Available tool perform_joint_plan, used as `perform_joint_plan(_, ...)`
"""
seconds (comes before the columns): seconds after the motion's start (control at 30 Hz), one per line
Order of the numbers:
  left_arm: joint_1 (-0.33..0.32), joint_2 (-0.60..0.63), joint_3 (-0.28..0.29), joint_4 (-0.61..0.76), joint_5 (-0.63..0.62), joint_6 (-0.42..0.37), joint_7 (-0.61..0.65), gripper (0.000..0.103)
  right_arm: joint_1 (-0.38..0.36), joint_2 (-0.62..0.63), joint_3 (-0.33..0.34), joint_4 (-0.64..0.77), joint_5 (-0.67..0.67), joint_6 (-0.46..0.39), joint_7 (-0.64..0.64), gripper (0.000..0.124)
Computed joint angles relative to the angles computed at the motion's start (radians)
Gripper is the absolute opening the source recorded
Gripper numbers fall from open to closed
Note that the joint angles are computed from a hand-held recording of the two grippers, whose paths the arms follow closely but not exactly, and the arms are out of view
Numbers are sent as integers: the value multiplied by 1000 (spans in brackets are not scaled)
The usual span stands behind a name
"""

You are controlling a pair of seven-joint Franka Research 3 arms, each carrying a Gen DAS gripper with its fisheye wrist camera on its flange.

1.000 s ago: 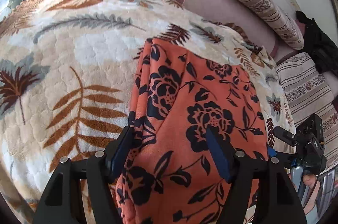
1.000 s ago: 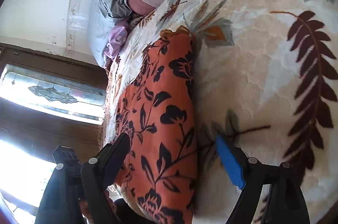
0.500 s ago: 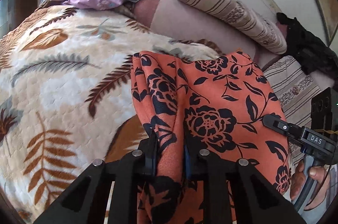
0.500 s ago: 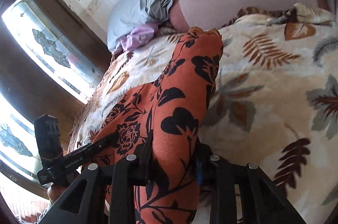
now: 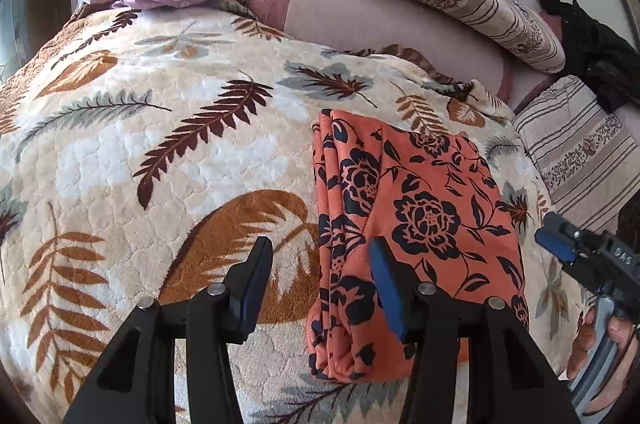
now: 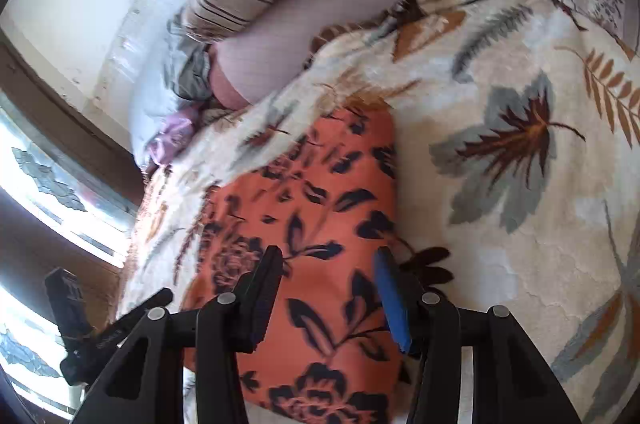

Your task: Fold small clothes

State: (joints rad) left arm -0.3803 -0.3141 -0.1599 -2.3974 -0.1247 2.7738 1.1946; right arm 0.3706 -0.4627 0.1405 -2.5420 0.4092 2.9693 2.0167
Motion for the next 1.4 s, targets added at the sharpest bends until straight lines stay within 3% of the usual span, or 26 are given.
perform_joint_plan(0.07, 5, 22, -12, 9, 15, -27, -13, 57, 87, 28, -44, 27, 38, 35, -73, 73)
perform_joint_plan(0.1, 19, 46, -26, 31, 41, -81, -35, 57, 120, 55, -69, 48, 59, 19, -106, 78)
perform_joint_plan(0.13, 31, 67, -40, 49, 63, -125, -64, 57, 118, 88, -69, 64, 69, -9, -111, 78)
perform_joint_plan(0.2, 41, 44, -54, 28, 74, -113, -112, 57, 119, 143, -88, 77, 133, -94, -91, 76)
perform_joint_plan(0.23, 42, 17, -58, 22, 85, -126, -129, 57, 108, 134, -73, 59, 164, -67, -75, 74)
perform_joint_plan(0.3, 48, -55, -72, -5, 134, -129, -156, 58, 42, 71, 3, 34, 97, -54, 2, 75)
perform_joint_plan(0.37, 77, -131, -108, -32, 225, -127, -214, 77, -65, 0, 112, 36, -61, -108, 108, 75)
perform_joint_plan(0.4, 95, -163, -130, -40, 272, -131, -254, 81, -110, -40, 164, 35, -138, -132, 157, 76)
perform_joint_plan(0.47, 110, -229, -153, -64, 340, -123, -316, 85, -188, -129, 259, 20, -272, -177, 250, 90)
perform_joint_plan(0.53, 101, -280, -160, -78, 376, -147, -348, 89, -213, -212, 311, -2, -350, -212, 308, 101)
perform_joint_plan(0.63, 88, -329, -169, -86, 405, -188, -397, 90, -160, -298, 314, -23, -387, -352, 351, 102)
perform_joint_plan(0.83, 45, -377, -181, -90, 450, -294, -419, 94, -73, -386, 345, -57, -439, -499, 437, 102)
perform_joint_plan(1.13, -6, -385, -176, -66, 446, -337, -423, 94, -60, -394, 346, -5, -536, -600, 465, 102)
perform_joint_plan(1.4, -13, -355, -181, -25, 440, -378, -417, 94, -67, -368, 339, 31, -578, -620, 465, 102)
